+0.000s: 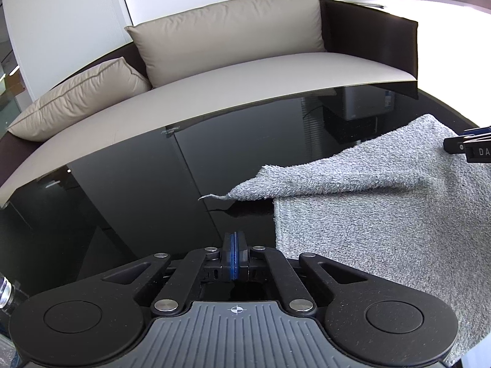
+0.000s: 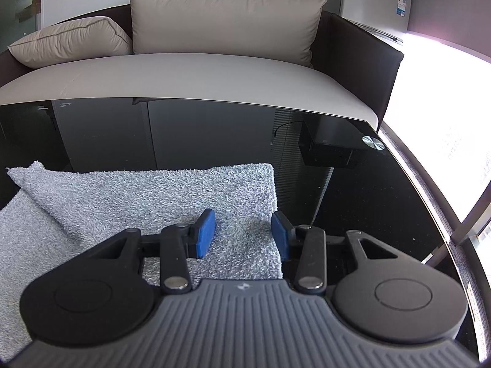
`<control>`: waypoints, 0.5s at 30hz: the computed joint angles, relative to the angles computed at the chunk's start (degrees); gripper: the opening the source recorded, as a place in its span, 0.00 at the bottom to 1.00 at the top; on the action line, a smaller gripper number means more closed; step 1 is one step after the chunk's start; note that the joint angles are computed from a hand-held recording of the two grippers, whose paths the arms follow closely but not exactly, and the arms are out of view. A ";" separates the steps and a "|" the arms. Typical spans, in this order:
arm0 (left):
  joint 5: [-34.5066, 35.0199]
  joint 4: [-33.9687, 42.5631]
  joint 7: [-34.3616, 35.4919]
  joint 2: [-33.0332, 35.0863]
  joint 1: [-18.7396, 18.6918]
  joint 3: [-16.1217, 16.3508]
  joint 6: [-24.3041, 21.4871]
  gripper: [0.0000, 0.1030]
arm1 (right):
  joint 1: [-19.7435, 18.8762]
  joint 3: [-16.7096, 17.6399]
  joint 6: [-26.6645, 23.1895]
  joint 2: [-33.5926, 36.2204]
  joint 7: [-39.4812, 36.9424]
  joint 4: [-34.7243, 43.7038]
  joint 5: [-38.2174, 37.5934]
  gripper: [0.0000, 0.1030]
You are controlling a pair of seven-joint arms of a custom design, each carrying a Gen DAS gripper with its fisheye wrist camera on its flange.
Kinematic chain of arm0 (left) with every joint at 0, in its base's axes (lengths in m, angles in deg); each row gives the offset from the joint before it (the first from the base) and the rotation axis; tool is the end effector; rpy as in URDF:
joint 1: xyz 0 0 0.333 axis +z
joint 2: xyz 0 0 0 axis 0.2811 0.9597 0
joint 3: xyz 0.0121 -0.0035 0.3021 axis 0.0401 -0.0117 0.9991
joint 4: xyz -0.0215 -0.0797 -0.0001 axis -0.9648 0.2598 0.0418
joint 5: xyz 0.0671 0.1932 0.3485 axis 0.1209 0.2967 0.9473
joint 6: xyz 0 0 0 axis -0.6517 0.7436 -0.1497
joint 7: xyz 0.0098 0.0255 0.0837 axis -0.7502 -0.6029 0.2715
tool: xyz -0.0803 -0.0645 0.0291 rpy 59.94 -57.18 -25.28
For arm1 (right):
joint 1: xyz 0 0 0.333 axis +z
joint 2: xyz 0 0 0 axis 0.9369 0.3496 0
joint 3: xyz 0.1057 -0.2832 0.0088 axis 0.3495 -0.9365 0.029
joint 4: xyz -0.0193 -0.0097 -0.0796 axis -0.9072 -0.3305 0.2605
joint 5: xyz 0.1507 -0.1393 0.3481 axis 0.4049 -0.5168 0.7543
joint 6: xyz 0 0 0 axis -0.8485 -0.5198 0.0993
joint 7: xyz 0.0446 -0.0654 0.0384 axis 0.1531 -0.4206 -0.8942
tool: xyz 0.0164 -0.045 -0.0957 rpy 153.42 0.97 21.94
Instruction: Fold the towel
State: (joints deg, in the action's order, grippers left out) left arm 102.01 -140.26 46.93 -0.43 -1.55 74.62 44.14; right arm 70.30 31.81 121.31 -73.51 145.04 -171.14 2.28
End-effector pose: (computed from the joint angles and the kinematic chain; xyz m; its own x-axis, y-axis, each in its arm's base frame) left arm 0.4992 -0.2927 0.4005 0.2034 -0.9370 -0.2840 -0.6832 0.0719 -0.7267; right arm 0.6074 0.1503 0.3791 0.3373 -0.9398 0.0548 -0.5669 -0.2492 -0.7852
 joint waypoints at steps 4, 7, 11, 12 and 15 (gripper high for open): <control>0.10 -0.09 -0.30 -0.10 -0.11 -0.05 -0.46 0.01 | 2.08 -2.83 0.20 -0.43 0.14 -0.49 -0.02 0.41; 0.20 -0.19 -0.35 -0.23 -0.17 -0.14 -0.83 0.01 | 2.50 -3.77 0.34 -0.57 0.63 -0.74 -0.06 0.41; 0.67 -0.33 -0.26 -0.26 -0.37 -0.33 -1.55 0.01 | 8.99 -10.95 0.47 -0.79 1.93 -0.84 0.31 0.41; 0.61 -0.39 -0.22 -0.33 -0.41 -0.36 -1.63 0.01 | 10.04 -12.14 0.45 -0.84 2.17 -0.89 0.37 0.41; 0.67 -1.62 -1.11 -1.32 -0.18 -0.26 -0.69 0.01 | 11.75 -14.21 0.32 -0.98 2.65 -1.03 0.40 0.41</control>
